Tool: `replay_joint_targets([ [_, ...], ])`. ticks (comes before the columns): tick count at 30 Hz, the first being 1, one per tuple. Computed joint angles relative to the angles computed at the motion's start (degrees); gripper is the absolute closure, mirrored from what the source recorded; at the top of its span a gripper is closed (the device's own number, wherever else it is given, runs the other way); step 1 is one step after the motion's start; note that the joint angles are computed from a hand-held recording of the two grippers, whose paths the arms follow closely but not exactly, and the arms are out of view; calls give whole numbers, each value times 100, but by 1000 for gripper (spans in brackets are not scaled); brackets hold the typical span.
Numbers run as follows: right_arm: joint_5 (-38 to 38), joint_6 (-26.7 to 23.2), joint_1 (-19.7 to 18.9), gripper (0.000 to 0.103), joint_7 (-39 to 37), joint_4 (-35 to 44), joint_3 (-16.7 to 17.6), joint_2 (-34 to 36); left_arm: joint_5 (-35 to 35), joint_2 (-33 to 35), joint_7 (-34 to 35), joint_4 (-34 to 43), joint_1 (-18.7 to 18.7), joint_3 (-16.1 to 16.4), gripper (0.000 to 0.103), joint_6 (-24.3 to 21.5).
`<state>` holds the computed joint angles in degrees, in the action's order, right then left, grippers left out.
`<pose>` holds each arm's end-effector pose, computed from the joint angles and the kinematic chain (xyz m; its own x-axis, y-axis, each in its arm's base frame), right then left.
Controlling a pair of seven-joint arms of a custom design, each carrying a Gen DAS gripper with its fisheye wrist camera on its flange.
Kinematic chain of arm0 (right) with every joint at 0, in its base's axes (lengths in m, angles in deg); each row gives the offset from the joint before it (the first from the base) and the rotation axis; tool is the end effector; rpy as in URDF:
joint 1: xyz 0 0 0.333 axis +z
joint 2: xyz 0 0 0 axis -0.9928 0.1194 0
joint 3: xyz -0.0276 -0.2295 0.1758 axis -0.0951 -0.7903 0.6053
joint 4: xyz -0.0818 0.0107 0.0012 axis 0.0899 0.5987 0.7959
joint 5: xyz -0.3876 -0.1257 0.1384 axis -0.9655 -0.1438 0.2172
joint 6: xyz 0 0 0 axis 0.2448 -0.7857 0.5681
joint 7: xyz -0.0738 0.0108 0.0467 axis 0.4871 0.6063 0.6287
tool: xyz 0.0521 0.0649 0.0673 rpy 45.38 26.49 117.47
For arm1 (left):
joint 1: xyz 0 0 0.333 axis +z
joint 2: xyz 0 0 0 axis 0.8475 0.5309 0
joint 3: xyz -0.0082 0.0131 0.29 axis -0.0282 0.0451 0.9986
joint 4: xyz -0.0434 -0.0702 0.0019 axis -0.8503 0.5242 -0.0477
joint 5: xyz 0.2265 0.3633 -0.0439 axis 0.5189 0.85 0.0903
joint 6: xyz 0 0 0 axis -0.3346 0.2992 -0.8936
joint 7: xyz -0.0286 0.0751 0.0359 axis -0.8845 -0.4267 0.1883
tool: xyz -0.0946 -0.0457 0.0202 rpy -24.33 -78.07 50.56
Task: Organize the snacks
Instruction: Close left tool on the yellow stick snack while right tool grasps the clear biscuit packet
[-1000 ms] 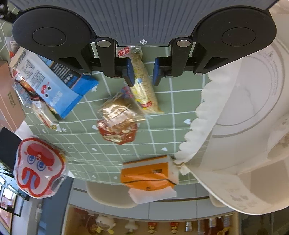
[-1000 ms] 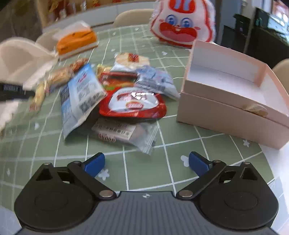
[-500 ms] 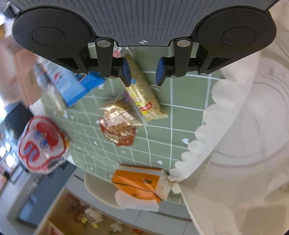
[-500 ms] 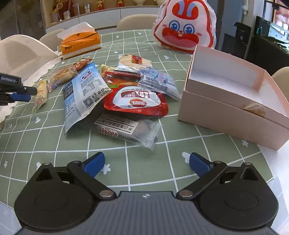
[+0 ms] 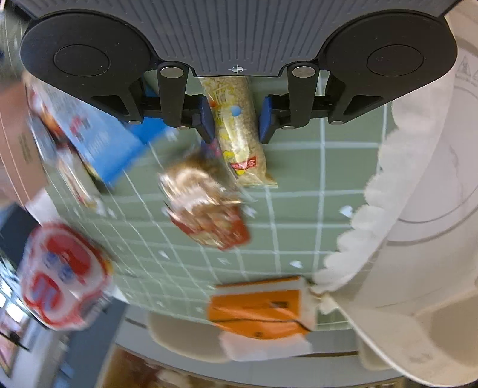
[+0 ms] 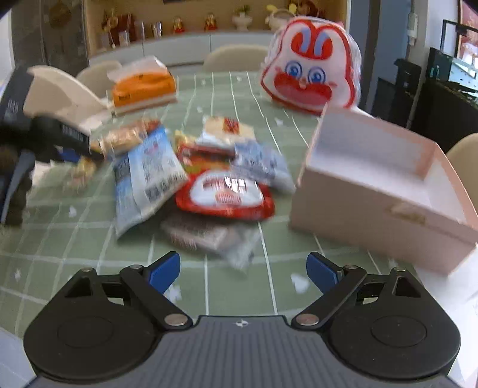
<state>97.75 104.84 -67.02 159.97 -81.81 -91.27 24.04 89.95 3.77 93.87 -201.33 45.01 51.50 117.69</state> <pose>0.4574 0.1028 0.4530 0.2636 -0.9641 -0.0324 -0.6684 -0.1583 -0.7267 0.5623 -0.2812 0.4534 0.1006 -0.9799 0.1723 -0.7631 -0.1871 -0.6186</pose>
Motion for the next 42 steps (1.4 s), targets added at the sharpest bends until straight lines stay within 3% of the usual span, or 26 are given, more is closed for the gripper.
replay_joint_targets([
  [3, 285, 144, 554, 13, -613, 282, -493, 342, -466, -378, 385, -463, -73, -90, 67, 191],
  [6, 786, -85, 1020, 15, -1271, 629, -864, 690, -1074, -752, 741, -932, -172, -169, 69, 436],
  [9, 1139, -810, 1062, 21, -1619, 791, -837, 631, -1826, -1099, 1212, -1327, -339, -185, 69, 566],
  [12, 2110, -1682, 1560, 24, -2809, 814, -1342, 181, -2492, -1389, 1730, -1649, -527, -153, 69, 660],
  [13, 2155, -1663, 1499, 24, -2891, 751, -1253, 91, -2637, -1470, 1831, -1739, -565, -158, 69, 696],
  [16, 1809, -1059, 981, 25, -2750, 589, -560, 142, -2812, -1573, 2076, -1803, -599, -219, 69, 613],
  [18, 1554, -867, 657, 35, -2408, 733, -220, 443, -2818, -1580, 2165, -1787, -587, -271, 69, 539],
  [19, 1546, -911, 608, 40, -2284, 835, -180, 570, -2798, -1592, 2135, -1808, -573, -318, 69, 553],
  [23, 1472, -962, 438, 46, -1881, 1031, 26, 841, -2884, -1679, 2097, -1934, -597, -352, 69, 657],
  [25, 1548, -1073, 551, 52, -2067, 983, -41, 757, -2920, -1745, 2079, -2024, -613, -365, 69, 718],
  [29, 1428, -885, 564, 53, -2129, 886, 67, 730, -2816, -1820, 1912, -2100, -557, -463, 69, 753],
  [34, 1149, -607, 427, 52, -1584, 1064, 256, 1031, -2704, -1882, 1792, -2245, -552, -489, 69, 969],
  [35, 969, -662, 356, 52, -1449, 1090, 338, 1033, -2719, -1891, 1824, -2272, -576, -466, 69, 1011],
  [37, 948, -991, 458, 64, -1530, 1155, 259, 958, -2759, -1914, 1922, -2328, -630, -420, 69, 1090],
  [42, 284, -1632, 178, 65, -901, 953, 532, 463, -2967, -1979, 1983, -2445, -741, -345, 69, 1223],
])
